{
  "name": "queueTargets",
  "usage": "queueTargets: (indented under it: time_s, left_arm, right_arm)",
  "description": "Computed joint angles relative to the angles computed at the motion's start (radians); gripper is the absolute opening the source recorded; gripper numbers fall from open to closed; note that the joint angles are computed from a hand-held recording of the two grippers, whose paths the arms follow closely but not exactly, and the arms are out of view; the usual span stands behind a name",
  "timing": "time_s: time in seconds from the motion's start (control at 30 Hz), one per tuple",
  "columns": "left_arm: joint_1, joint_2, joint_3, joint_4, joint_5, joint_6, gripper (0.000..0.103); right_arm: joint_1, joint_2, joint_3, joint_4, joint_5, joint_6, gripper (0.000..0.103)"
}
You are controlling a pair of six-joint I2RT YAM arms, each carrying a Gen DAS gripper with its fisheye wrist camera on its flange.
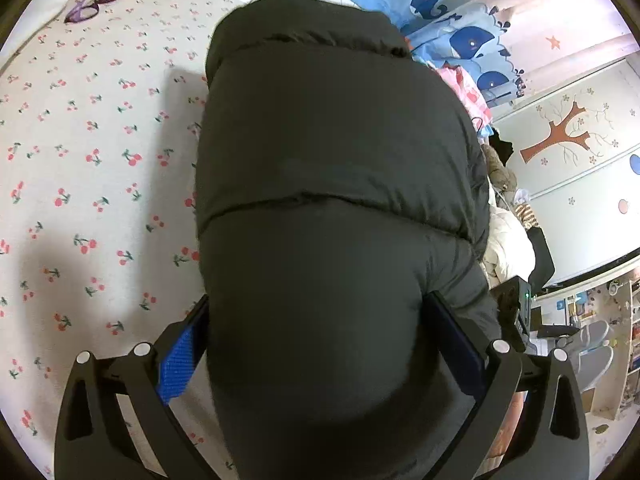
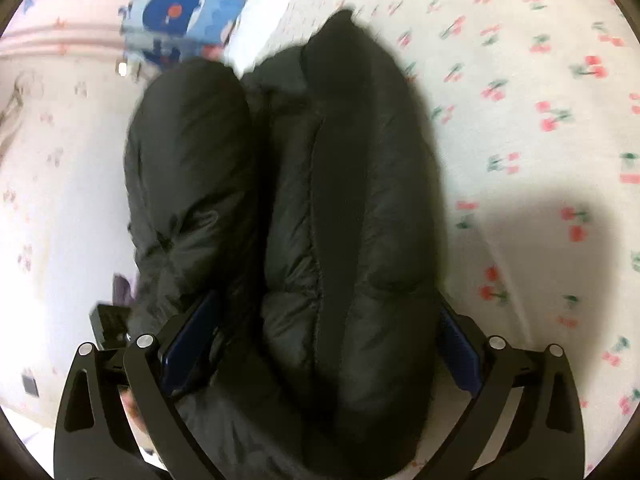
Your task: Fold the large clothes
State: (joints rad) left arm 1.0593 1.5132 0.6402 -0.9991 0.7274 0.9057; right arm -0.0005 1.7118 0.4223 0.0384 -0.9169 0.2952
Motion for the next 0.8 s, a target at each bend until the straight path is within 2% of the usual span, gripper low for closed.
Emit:
queueTargets:
  time_s: [0.07,0.13,0.17,0.2,0.23,0.33,0.4,0.47,0.57,0.67,0.7,0.8]
  left_arm:
    - [0.0,-0.031,0.001,-0.009,0.019,0.008,0.097]
    - [0.066,-0.096,0.013,-0.094,0.092,0.086,0.097]
    - [0.096,-0.123,0.031,-0.147,0.112,0.151,0.097]
    - [0.103,-0.124,0.041,-0.163,0.11,0.171,0.097]
    - [0.095,-0.11,0.048,-0.155,0.085,0.161,0.097]
    - [0.046,-0.078,0.011,-0.023,-0.007,0.047,0.097]
    - [0.049,-0.075,0.003,-0.009,-0.018,0.052,0.097]
    - [0.048,-0.08,0.004,-0.018,-0.019,0.055,0.097]
    - [0.047,-0.091,-0.003,-0.008,-0.021,0.041,0.097]
    - [0.05,-0.085,0.007,-0.009,-0.024,0.041,0.097]
    - [0.049,-0.087,0.007,-0.009,-0.025,0.038,0.097]
    - [0.058,-0.061,0.012,-0.004,-0.024,0.052,0.097]
  right_arm:
    - [0.03,0.027,0.018,0.035,-0.063,0.037,0.097]
    - [0.056,0.026,-0.001,0.115,-0.15,0.091,0.097]
    - [0.067,0.026,-0.002,0.119,-0.162,0.089,0.097]
    - [0.081,0.029,0.009,0.088,-0.149,0.063,0.097]
    - [0.094,0.033,0.029,0.035,-0.103,0.027,0.097]
    - [0.045,-0.042,0.011,-0.023,-0.003,-0.01,0.097]
    - [0.019,-0.231,-0.043,-0.018,0.136,0.05,0.097]
    - [0.028,-0.413,-0.076,-0.037,0.228,0.095,0.097]
    - [0.152,-0.547,-0.023,-0.008,0.317,0.177,0.097]
    - [0.3,-0.441,0.112,0.039,0.355,0.186,0.097]
    - [0.35,-0.351,0.181,0.049,0.39,0.198,0.097]
    - [0.46,-0.033,0.416,-0.04,0.602,0.19,0.097]
